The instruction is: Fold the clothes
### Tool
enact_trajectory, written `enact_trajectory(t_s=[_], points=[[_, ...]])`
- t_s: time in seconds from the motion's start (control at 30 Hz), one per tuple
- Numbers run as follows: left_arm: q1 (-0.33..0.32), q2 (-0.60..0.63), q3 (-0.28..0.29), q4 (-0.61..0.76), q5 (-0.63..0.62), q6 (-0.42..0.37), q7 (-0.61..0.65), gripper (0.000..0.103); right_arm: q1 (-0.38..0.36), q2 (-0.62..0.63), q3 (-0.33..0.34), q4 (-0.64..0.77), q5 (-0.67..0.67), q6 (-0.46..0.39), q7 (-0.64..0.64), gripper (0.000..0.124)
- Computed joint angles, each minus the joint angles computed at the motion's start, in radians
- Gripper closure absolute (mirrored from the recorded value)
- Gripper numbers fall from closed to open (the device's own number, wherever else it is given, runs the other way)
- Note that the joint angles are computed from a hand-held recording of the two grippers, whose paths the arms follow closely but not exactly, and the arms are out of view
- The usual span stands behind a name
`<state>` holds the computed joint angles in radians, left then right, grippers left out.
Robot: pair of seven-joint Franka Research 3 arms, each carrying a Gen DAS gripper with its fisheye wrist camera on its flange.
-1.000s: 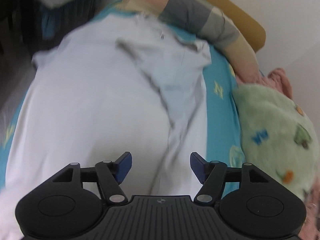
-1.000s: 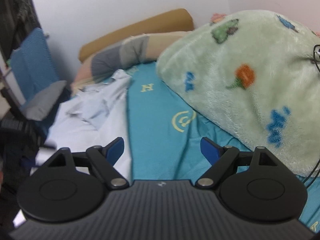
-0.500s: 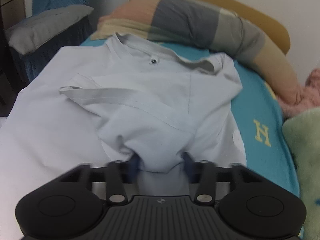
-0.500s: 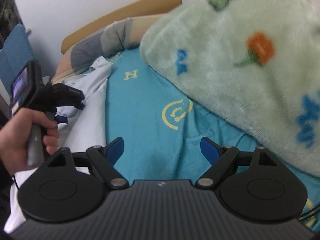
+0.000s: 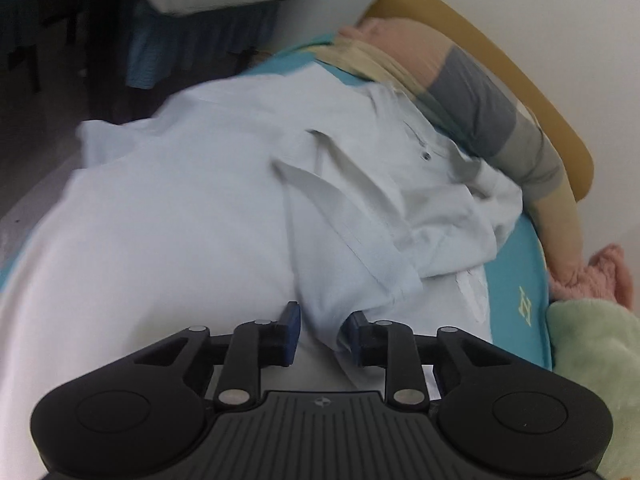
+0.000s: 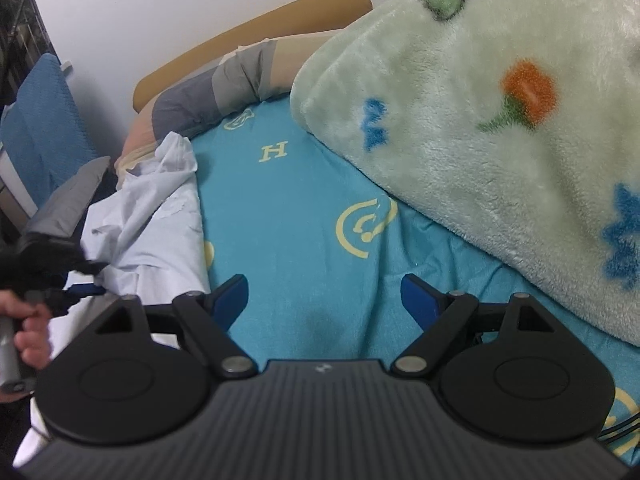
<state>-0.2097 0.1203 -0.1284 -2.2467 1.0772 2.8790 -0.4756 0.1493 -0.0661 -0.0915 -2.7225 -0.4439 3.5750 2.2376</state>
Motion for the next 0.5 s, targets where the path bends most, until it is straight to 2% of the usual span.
enact_trajectory(t_s=[0.07,0.17,0.23,0.3,0.4,0.5], points=[[0.002,-0.071,-0.015,-0.054,-0.052,-0.031,0.047,0.056,-0.001,-0.006,0.014,-0.008,0.039,0.001,-0.047,0.039],[0.004,-0.2,-0.057,-0.136,-0.082,-0.052,0.078,0.05,0.008,-0.015,0.016,-0.019,0.054,0.012,-0.086,0.039],[0.002,-0.289,-0.094,-0.183,-0.123,-0.074,0.117,0.038,0.016,-0.024,0.004,-0.028,0.023,0.03,-0.082,0.039],[-0.001,-0.371,-0.147,-0.215,-0.122,-0.117,0.126,0.023,0.022,-0.03,-0.019,-0.035,-0.048,0.059,-0.053,0.039],[-0.016,-0.47,-0.216,-0.252,-0.123,-0.164,0.177,0.012,0.02,-0.034,-0.075,-0.023,-0.258,0.108,0.086,0.04],[-0.019,-0.505,-0.264,-0.262,-0.121,-0.181,0.205,0.008,-0.004,-0.039,-0.078,-0.008,-0.404,0.163,0.174,0.042]])
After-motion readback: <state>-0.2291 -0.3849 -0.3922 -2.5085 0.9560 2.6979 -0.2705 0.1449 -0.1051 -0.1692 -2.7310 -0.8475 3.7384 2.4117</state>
